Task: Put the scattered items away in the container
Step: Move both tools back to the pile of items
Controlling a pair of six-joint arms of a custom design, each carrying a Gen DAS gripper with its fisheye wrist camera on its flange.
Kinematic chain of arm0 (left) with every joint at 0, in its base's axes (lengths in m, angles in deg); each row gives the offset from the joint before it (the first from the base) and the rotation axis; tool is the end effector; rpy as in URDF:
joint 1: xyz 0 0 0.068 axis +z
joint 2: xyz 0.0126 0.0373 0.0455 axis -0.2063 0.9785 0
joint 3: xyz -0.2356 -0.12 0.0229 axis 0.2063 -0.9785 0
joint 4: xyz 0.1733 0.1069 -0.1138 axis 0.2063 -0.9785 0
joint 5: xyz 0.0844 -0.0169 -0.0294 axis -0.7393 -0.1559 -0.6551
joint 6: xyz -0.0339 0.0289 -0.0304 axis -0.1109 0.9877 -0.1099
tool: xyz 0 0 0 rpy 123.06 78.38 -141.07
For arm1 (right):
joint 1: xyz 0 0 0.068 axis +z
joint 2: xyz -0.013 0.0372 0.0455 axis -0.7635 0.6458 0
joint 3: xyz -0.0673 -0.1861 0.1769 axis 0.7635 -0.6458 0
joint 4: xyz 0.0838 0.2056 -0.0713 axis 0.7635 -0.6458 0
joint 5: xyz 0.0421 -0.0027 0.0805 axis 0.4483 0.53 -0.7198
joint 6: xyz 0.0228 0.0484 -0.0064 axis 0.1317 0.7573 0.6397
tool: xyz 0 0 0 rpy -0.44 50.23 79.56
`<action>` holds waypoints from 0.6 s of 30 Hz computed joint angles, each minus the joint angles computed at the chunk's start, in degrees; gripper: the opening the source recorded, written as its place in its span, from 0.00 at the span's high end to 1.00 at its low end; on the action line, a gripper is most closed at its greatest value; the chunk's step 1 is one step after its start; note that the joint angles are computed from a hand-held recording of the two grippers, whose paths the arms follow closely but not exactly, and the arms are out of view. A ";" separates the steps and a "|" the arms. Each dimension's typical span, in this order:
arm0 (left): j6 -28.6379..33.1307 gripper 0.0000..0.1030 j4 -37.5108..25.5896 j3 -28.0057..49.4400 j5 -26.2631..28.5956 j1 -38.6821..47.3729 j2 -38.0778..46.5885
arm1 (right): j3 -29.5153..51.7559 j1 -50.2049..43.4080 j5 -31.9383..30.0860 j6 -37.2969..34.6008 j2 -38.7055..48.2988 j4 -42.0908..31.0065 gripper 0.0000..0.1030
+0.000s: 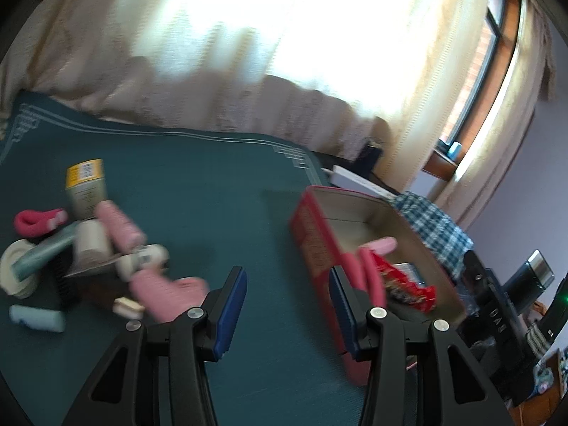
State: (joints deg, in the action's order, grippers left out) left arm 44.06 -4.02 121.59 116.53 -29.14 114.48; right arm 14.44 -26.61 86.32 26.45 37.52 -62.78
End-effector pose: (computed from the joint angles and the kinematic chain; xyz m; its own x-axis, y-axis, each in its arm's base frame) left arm 0.3977 -0.1447 0.1729 -0.6292 0.2710 -0.7285 0.6809 0.6443 -0.3484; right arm 0.2090 0.0549 0.1585 -0.1044 0.3085 -0.9455 0.7460 0.6530 0.1307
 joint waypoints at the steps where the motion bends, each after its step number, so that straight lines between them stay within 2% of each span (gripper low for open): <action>1: 0.18 0.52 -0.12 0.09 0.00 1.14 0.22 | 0.41 0.38 0.60 0.18 0.28 -0.64 0.23; 5: 0.26 0.52 0.36 -0.32 0.09 5.88 0.63 | 1.90 1.31 1.92 0.30 1.40 -2.47 0.22; 7: 0.46 0.44 0.67 -0.41 -0.37 8.09 0.90 | 2.51 1.56 2.36 0.35 1.83 -3.33 0.22; 8: 0.44 0.33 1.18 -0.53 -0.65 9.52 1.15 | 2.72 1.67 2.59 0.38 1.98 -3.63 0.22; 9: 0.36 0.30 2.02 -0.89 -0.92 10.95 1.27 | 2.97 1.88 2.97 0.62 2.11 -4.17 0.22; 11: 0.74 0.30 2.41 -0.73 -1.43 13.33 1.79 | 3.52 2.31 3.79 1.15 2.48 -5.24 0.21; 18: 2.73 0.30 -2.14 6.14 -2.51 19.27 7.94 | 6.64 3.77 6.51 3.03 4.86 -10.06 0.21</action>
